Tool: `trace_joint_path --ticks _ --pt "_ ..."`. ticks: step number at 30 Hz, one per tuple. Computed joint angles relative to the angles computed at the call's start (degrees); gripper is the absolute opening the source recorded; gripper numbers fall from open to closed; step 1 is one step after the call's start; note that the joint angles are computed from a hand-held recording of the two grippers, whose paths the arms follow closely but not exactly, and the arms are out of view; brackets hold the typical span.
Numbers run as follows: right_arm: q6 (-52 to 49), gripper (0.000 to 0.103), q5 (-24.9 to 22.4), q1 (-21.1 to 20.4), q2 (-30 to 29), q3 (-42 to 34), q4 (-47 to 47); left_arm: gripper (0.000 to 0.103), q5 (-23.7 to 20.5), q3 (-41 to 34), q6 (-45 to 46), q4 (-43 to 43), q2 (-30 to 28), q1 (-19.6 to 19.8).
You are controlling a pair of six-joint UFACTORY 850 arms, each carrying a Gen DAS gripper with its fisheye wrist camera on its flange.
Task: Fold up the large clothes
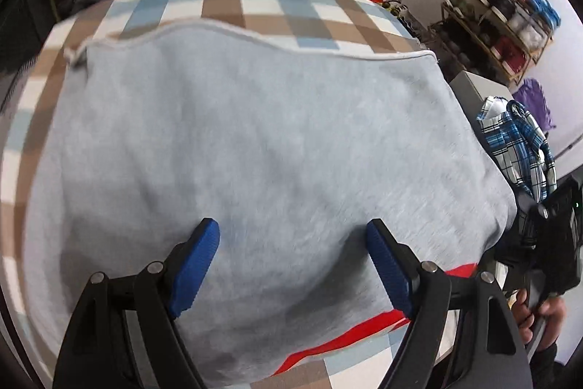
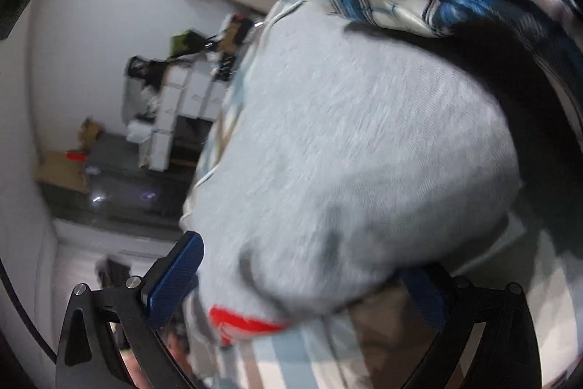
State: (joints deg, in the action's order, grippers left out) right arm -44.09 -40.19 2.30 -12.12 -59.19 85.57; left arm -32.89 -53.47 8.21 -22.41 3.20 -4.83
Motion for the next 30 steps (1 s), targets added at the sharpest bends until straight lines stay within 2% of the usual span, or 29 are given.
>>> trace_joint_path --ticks 4,7,9,10,11,13,19,25,30 --pt "5.75 0.103 6.13 2.28 -2.19 -4.25 -4.70 0.079 2.04 2.82 6.33 -7.46 1.67 1.27" --pt "7.50 0.103 10.35 3.97 -3.32 -6.14 -7.36 0.079 3.99 4.45 7.79 -7.84 3.23 0.40" --pt "1.36 0.080 13.07 4.84 -2.95 -4.89 -2.89 0.079 6.16 6.31 8.90 -7.87 4.88 -0.41" --pt "-1.12 0.037 13.25 5.14 -2.98 -4.35 -1.73 0.079 7.14 7.08 9.65 -8.17 5.38 -0.65" --pt "-3.17 0.023 11.70 4.74 -2.98 -3.85 -0.02 0.079 7.31 7.03 9.50 -7.80 5.39 -0.77" --pt "-10.88 0.020 10.13 3.95 -1.87 -2.57 6.97 0.079 6.66 6.47 8.90 -7.20 4.83 -0.68" --pt "-37.86 0.018 16.78 7.83 4.13 0.15 19.41 0.079 7.36 6.19 5.16 -2.66 4.39 -1.80" --pt "-44.75 0.016 13.11 7.27 6.03 1.65 23.71 0.079 8.09 6.06 -0.66 2.83 4.29 -3.24" --pt "-52.96 0.015 13.98 8.46 7.71 2.20 28.24 0.080 8.52 5.29 -3.63 6.27 3.32 -4.57"
